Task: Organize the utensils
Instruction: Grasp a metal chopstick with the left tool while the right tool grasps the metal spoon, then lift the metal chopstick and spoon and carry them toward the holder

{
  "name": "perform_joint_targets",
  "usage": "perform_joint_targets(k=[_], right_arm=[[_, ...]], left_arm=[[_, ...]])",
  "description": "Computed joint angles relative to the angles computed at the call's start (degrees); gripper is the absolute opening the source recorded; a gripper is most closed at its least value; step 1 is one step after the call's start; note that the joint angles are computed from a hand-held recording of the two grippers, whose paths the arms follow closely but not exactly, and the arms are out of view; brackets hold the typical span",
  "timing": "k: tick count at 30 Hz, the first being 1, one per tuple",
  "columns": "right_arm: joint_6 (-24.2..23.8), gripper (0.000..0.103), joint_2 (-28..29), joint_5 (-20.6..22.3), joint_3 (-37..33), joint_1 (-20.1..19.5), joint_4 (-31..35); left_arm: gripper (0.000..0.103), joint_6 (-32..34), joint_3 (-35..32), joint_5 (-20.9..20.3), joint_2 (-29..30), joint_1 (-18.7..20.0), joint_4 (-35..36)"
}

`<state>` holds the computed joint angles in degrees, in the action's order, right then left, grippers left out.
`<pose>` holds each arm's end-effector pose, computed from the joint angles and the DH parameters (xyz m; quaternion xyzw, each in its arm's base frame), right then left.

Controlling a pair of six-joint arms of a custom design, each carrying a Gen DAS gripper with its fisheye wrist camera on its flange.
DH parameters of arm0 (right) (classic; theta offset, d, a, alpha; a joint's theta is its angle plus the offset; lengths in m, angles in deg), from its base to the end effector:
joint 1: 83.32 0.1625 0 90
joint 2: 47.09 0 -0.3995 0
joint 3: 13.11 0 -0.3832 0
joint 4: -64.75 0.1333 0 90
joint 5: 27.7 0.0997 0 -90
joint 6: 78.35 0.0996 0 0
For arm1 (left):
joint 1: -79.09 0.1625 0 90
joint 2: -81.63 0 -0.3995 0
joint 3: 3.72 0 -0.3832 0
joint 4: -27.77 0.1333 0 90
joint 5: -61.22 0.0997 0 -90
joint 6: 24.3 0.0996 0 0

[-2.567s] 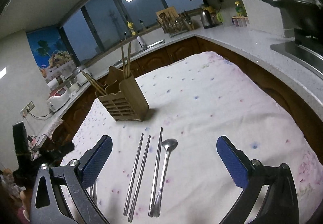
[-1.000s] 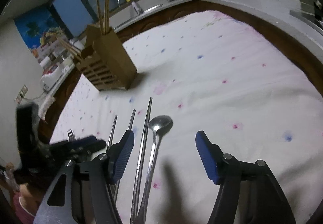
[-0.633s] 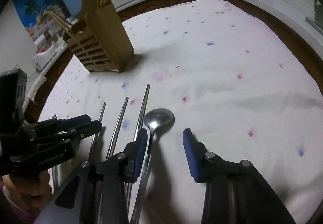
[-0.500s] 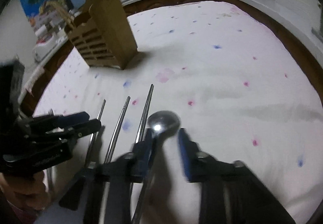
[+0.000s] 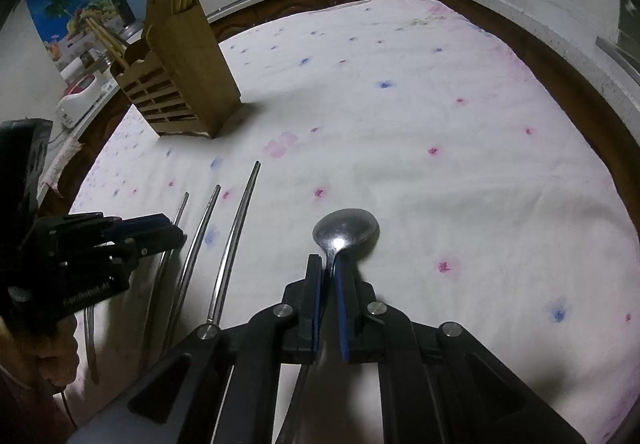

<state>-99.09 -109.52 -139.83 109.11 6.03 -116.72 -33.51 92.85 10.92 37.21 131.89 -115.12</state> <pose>0.0900 -0.5121 0.1593 0.1131 -0.9388 0.2290 0.2311 -0.2187 -0.6138 0.0642 0.2253 0.9132 -0.1394 0.3097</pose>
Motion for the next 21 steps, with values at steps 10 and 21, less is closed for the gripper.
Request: perform_joint_targets(k=[10, 21], right_arm=[[-0.6, 0.007, 0.3, 1.1, -0.6, -0.4, 0.7], [-0.1, 0.003, -4.7, 6.8, 3.4, 1.2, -2.4]], left_arm=[[0.005, 2.2, -1.5, 2.9, 2.7, -0.9, -1.4], [0.002, 1.7, 9.2, -0.2, -6.3, -3.1, -12.3]])
